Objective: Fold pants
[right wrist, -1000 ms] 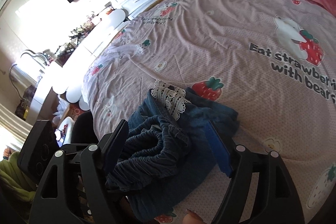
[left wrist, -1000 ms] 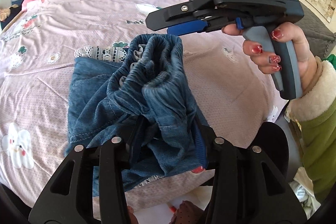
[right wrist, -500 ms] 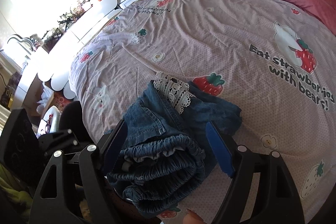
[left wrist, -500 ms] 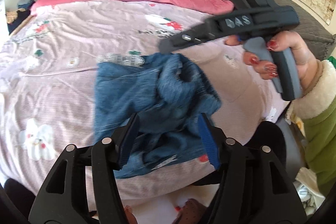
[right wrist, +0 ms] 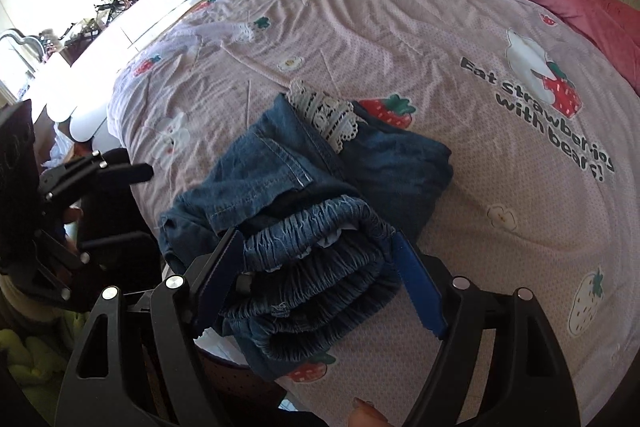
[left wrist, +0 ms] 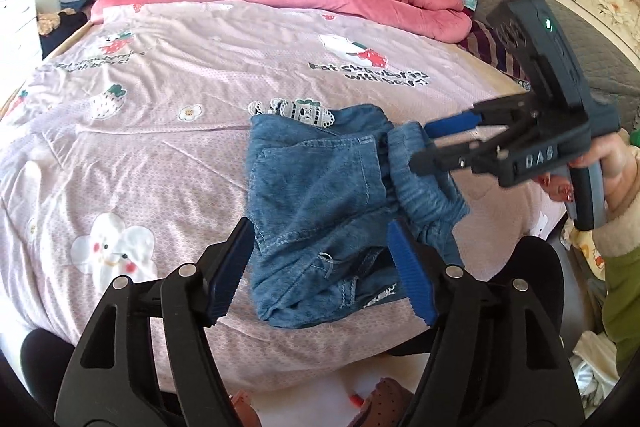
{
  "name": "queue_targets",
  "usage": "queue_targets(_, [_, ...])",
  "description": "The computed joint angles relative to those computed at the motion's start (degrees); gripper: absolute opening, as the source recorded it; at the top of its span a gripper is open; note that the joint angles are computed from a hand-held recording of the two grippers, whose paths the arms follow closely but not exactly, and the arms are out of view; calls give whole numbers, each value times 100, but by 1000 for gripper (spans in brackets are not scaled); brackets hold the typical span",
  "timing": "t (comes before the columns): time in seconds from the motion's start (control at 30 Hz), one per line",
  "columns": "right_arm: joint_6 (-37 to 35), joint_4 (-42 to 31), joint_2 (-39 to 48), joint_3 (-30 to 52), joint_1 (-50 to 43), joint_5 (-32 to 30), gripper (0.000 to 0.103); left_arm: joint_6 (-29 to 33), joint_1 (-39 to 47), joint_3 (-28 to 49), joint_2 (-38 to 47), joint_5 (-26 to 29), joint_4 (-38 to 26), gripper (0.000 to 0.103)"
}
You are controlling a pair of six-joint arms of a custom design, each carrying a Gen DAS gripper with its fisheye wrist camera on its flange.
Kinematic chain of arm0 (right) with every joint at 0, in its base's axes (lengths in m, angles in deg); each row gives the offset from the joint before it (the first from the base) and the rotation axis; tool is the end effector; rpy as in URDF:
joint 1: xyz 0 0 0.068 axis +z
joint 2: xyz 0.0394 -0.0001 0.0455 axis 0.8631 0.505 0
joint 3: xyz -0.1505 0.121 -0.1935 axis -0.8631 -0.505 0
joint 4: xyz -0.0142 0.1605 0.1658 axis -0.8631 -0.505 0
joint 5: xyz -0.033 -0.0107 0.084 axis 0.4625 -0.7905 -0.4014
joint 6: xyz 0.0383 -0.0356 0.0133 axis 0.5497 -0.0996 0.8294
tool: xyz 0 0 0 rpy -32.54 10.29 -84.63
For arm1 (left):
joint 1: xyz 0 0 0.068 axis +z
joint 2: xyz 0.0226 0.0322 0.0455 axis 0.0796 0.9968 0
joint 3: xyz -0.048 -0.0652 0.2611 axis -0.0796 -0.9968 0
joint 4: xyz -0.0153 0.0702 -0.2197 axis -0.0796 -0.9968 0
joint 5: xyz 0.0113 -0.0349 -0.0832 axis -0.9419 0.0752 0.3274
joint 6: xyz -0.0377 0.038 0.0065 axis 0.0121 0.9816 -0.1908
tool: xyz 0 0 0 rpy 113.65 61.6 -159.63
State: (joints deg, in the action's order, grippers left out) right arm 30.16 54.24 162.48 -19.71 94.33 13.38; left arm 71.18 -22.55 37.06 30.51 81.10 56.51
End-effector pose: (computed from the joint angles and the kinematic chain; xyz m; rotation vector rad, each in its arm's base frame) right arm 0.2630 0.1907 0.0853 -0.8061 2.5749 0.4813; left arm 0.1738 -0.0910 0.0606 0.3406 2.3830 -0.3791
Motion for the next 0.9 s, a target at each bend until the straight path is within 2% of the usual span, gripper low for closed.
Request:
queue_targets(0.17, [20, -51, -135, -87, 133, 196, 76, -6, -9, -6, 222, -12, 208, 64])
queue_targets(0.3, [149, -47, -396, 26, 69, 63, 76, 155, 164, -67, 618, 110, 546, 64])
queue_targets(0.4, [236, -332, -157, 610, 81, 60, 76, 237, 226, -116, 851, 193, 757, 64])
queue_targets(0.53, [437, -1037, 714, 1834, 71, -68, 76, 436, 91, -146, 941, 207, 912, 62])
queue_targets(0.63, [526, -1612, 1402, 2758, 65, -194, 76, 535, -156, -21, 961, 169, 793, 50])
queue_targets(0.7, [583, -2181, 1944, 3491, 75, -194, 73, 589, -332, 58, 1053, 56, 838, 36])
queue_targets(0.77, [645, -2502, 2263, 3887, 124, -127, 43, 610, -453, 159, 1126, -8, 774, 30])
queue_targets(0.8, [663, -2560, 2366, 3991, 129, -210, 23, 626, -486, 194, 1173, 38, 760, 22])
queue_targets(0.83, [637, -2509, 2376, 3981, 196, -67, 14, 635, -544, 203, 1245, 64, 783, 18])
queue_targets(0.9, [652, -2288, 2284, 3858, 300, 210, 7, 717, -643, 209, 1384, 96, 817, 10])
